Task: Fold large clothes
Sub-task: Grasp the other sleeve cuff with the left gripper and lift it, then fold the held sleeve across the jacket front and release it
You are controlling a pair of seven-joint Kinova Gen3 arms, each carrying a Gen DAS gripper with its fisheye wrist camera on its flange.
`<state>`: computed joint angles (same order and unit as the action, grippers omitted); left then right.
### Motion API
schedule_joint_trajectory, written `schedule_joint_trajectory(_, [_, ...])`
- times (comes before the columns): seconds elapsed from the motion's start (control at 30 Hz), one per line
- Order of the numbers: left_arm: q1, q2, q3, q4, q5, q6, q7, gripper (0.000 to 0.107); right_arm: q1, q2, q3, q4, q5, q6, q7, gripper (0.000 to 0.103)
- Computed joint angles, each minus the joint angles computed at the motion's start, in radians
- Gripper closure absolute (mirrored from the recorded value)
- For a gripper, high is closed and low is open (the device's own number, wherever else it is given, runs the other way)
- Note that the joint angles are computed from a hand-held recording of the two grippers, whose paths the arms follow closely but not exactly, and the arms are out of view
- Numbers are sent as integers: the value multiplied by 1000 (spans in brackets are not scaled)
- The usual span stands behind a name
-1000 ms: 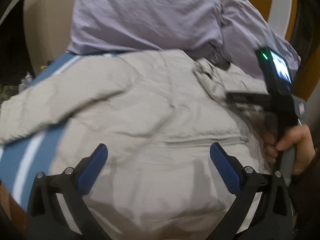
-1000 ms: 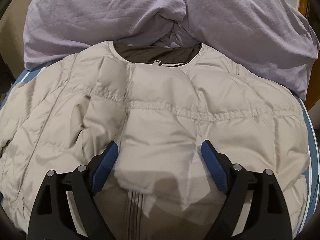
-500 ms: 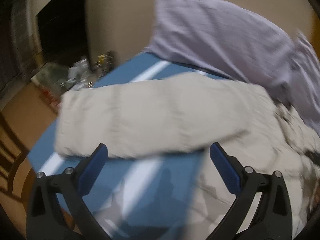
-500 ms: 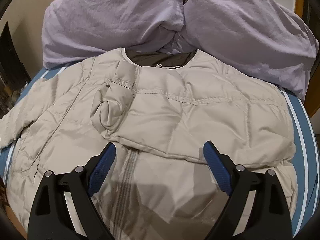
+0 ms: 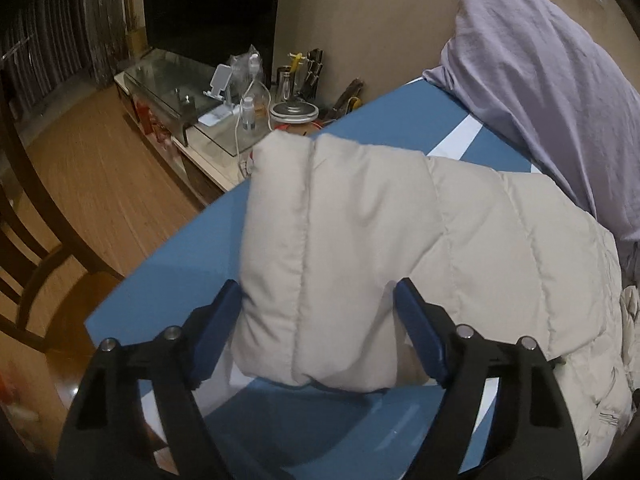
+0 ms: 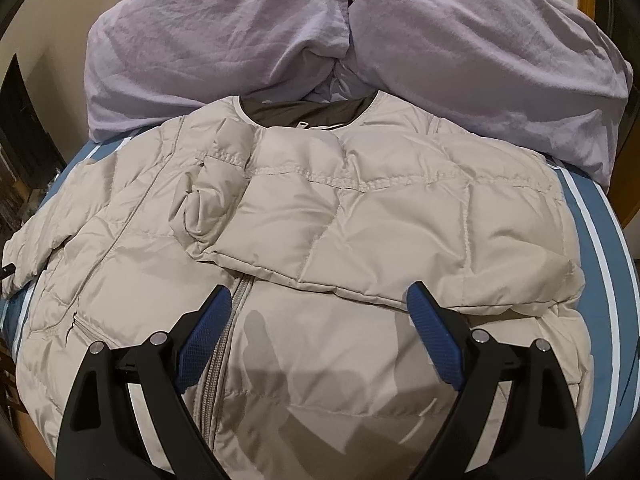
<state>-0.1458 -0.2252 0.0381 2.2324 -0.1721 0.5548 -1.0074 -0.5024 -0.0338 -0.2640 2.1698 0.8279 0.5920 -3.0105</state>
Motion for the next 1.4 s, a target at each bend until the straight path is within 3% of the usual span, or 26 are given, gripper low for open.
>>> schedule_joint_trajectory(0.17, [-7, -1, 51, 12, -43, -13, 64, 39, -1, 1, 0, 2, 4, -4, -3, 12])
schedule_joint_trajectory(0.43, [31, 8, 38, 7, -28, -43, 48, 83, 5, -7, -1, 19, 13, -32, -15, 12])
schedule_joint_trajectory(0.53, [23, 5, 83, -16, -65, -15, 103, 89, 11, -14, -2, 26, 14, -44, -17, 12])
schedule_joint_trajectory(1.0, [138, -40, 266, -230, -170, 66, 275, 90, 89, -83, -11, 79, -20, -126, 27, 12])
schedule_joint_trajectory(1.1, [184, -11, 307, -296, -172, 80, 291, 90, 123, -112, -23, 99, -41, -142, 52, 12])
schedule_joint_trajectory(1.3, [278, 110, 451, -426, -329, 113, 433, 90, 205, -167, -41, 146, -81, -187, 103, 12])
schedule_joint_trajectory(1.4, [337, 160, 479, -460, -392, 104, 485, 91, 238, -198, -29, 171, -122, -212, 156, 12])
